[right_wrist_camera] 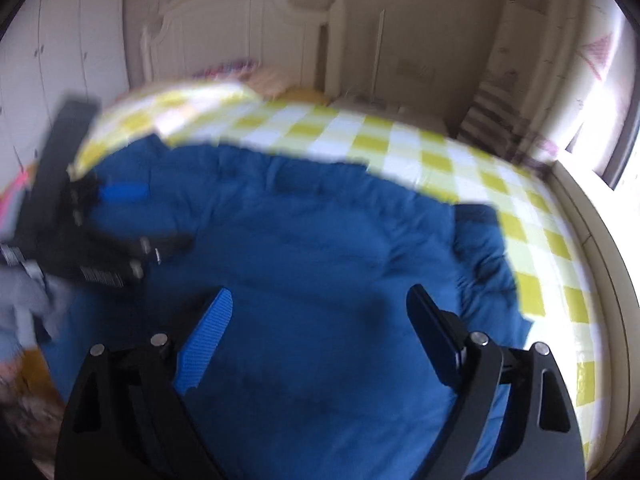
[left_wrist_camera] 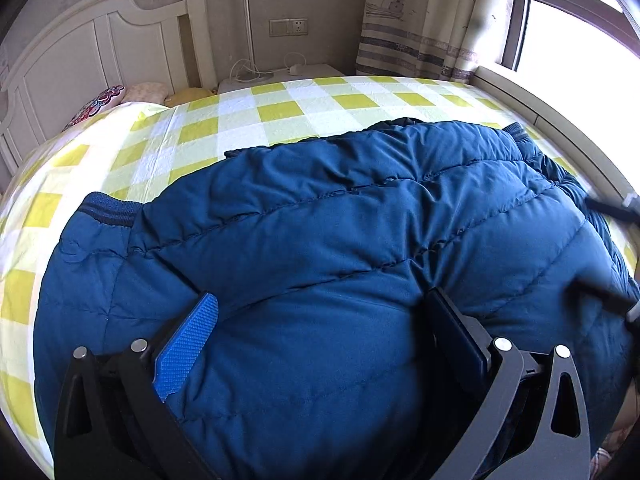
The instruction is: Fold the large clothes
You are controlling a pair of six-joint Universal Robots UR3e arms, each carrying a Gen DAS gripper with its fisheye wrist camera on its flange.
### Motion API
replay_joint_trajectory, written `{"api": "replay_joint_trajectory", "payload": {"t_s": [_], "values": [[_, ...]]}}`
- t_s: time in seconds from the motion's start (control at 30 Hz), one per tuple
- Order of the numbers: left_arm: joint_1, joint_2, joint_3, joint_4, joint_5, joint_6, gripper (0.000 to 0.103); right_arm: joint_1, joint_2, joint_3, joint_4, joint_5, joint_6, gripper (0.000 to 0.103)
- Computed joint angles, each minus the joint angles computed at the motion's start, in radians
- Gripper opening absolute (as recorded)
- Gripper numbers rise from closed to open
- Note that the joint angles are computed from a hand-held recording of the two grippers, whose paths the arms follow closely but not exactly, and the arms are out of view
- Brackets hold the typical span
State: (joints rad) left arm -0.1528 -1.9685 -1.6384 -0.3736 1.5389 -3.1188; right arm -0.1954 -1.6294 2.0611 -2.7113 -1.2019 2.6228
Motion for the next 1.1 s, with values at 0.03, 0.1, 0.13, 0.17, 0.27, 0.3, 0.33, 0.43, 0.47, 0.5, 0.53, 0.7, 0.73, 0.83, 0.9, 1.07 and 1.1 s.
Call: {"api": "replay_joint_trajectory", "payload": {"t_s": [0.03,0.1,0.13,0.17,0.27,0.3,0.33,0.43,0.47,0.5,0.53,0.7,0.73,0.83,0.9,1.07,1.1], "values": [[0.001,0.001,-0.005,0.006,-0.001,0.0,0.099,-0.012,0.03,0.008,-0.014,0.017,0.011,0.091],[0.002,0.002,-0.006,0.006,0.0,-0.001,0.099,-0.059,0.037,-0.011,0.047,0.09,0.008,0.091],[0.002,0.001,-0.004,0.004,0.002,0.001,0.099,-0.058,0.032,-0.019,0.063,0.082,0.01,0.091],[0.003,0.0,-0.002,0.003,0.001,0.002,0.099,-0.054,0.023,-0.027,0.078,0.065,0.009,0.091],[0.007,0.002,-0.005,0.004,-0.004,0.0,0.099,-0.12,-0.047,0.006,0.057,0.094,0.03,0.091],[0.007,0.001,-0.005,0.004,-0.006,-0.001,0.099,-0.135,-0.051,0.01,0.047,0.085,0.037,0.091],[0.008,0.001,-0.005,0.004,-0.008,-0.001,0.099,-0.153,-0.029,-0.004,0.042,0.061,0.041,0.091],[0.024,0.013,-0.023,0.013,-0.038,-0.003,0.099,-0.268,0.035,-0.02,0.132,0.202,-0.001,0.091],[0.039,0.024,-0.034,0.013,-0.065,-0.006,0.099,-0.291,0.044,-0.019,0.142,0.235,-0.001,0.091],[0.055,0.04,-0.043,0.004,-0.086,-0.011,0.099,-0.285,0.045,-0.025,0.141,0.222,-0.002,0.091],[0.077,0.071,-0.069,0.009,-0.109,-0.023,0.099,-0.274,0.043,-0.02,0.128,0.203,0.001,0.091],[0.186,0.239,-0.247,0.141,-0.058,-0.042,0.099,-0.361,-0.011,0.001,0.185,0.274,-0.033,0.088],[0.218,0.243,-0.264,0.135,-0.047,-0.035,0.099,-0.387,-0.029,0.016,0.188,0.295,-0.032,0.088],[0.361,0.213,-0.289,0.051,-0.217,-0.047,0.099,-0.54,-0.13,0.092,0.229,0.361,-0.057,0.088],[0.385,0.222,-0.3,0.062,-0.257,-0.066,0.099,-0.717,-0.225,0.145,0.405,0.484,-0.195,0.088],[0.29,0.17,-0.226,0.035,-0.102,-0.057,0.099,-1.226,-0.438,0.144,1.397,0.632,-0.892,0.085],[0.297,0.171,-0.23,0.036,-0.114,-0.059,0.099,-1.31,-0.4,0.108,1.599,0.596,-1.08,0.078]]}}
